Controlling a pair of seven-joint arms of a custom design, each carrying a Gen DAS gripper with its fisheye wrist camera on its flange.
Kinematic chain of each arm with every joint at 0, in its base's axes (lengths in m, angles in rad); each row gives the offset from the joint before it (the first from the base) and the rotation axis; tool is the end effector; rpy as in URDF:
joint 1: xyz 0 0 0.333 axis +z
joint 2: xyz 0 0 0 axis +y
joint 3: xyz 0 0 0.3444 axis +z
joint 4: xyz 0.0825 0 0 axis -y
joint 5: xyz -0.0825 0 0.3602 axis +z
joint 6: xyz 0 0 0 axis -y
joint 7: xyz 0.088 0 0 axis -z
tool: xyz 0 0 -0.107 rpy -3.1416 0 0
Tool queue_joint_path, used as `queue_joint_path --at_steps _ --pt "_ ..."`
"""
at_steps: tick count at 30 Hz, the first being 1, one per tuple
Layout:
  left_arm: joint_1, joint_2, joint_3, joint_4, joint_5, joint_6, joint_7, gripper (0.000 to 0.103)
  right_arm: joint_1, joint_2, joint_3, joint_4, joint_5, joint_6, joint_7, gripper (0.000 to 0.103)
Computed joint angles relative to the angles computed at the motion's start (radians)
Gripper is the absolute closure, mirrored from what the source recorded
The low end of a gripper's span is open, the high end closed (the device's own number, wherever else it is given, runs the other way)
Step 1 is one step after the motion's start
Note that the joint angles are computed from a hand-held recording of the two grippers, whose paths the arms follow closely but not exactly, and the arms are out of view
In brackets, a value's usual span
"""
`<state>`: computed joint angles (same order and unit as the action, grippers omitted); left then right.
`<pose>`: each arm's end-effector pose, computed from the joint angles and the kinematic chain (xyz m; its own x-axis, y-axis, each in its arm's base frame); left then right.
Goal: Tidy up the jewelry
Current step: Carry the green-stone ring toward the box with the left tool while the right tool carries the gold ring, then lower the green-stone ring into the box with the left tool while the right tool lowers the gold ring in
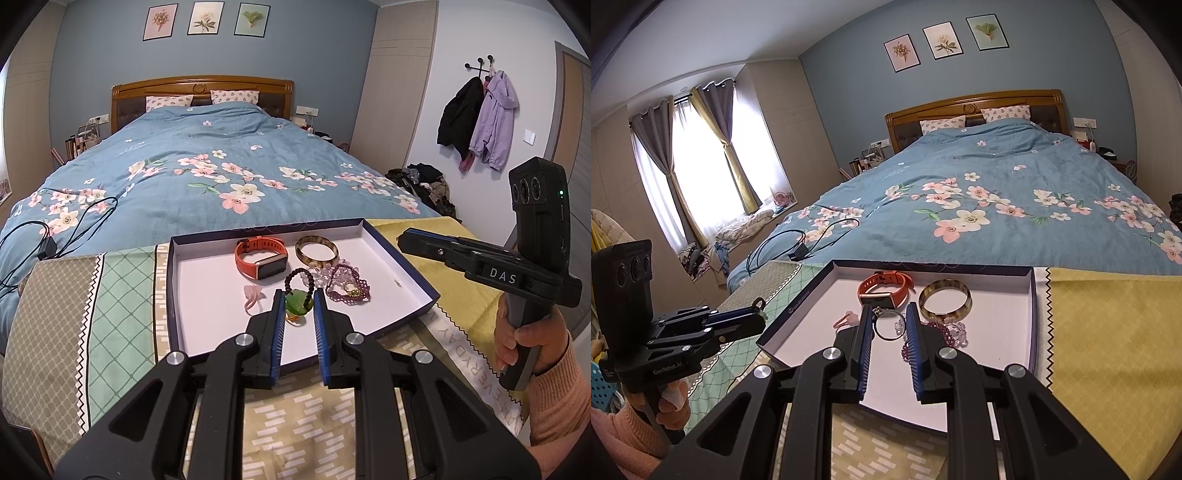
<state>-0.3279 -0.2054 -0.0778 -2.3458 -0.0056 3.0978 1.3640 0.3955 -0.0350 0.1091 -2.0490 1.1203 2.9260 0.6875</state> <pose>0.4553 -0.1983 0.5722 -0.2739 -0.9489 0.1569 -0.5958 0.0393 -0.8022 0.5124 0.2191 0.5722 0.5023 -0.8159 -0.2864 -0.5756 -0.0683 -0.8149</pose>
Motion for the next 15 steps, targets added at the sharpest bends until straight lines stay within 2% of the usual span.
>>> queue_joint_path --at_steps 15 --pt "0.03 0.039 -0.018 0.035 0.005 -0.009 -0.001 0.087 -0.022 0.04 0.008 0.032 -0.028 -0.022 0.031 0.087"
